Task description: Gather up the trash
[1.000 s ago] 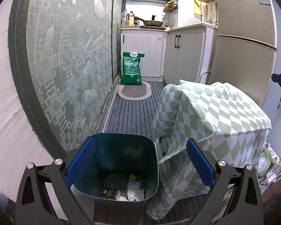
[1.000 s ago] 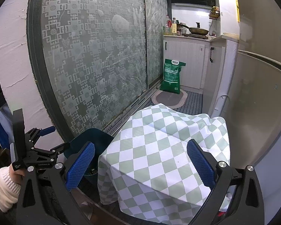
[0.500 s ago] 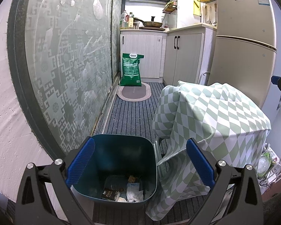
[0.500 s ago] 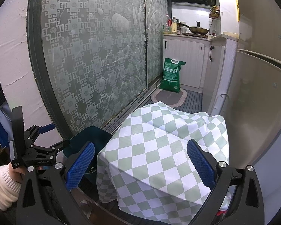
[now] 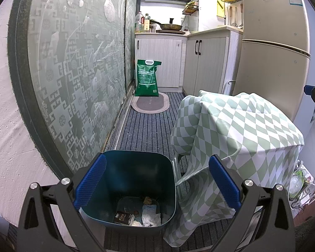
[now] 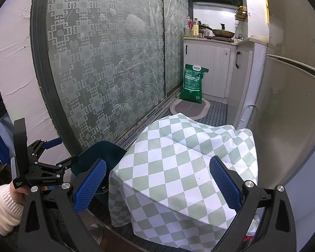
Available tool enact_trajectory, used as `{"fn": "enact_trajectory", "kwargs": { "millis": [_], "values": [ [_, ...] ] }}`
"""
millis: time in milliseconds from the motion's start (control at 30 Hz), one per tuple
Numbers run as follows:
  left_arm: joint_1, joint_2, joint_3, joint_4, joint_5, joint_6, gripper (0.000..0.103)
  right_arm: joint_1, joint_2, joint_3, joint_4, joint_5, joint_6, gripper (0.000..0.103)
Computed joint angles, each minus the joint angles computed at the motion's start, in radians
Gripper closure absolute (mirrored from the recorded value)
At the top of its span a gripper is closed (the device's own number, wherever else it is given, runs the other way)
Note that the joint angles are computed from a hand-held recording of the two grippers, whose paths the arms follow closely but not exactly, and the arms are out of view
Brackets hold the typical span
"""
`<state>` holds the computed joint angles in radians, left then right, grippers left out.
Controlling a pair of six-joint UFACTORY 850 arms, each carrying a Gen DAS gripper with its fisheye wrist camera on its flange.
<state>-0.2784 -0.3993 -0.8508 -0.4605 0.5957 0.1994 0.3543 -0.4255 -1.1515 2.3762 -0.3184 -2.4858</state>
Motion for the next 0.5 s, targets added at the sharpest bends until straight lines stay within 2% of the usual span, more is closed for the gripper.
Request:
{"fn": "enact_trajectory", "kwargs": {
  "millis": [500],
  "values": [
    [0.001,0.001,0.002,0.001,0.000,0.001,0.003,-0.003,0.001,0.003,-0.007,-0.003,0.002,0.003]
  ]
}}
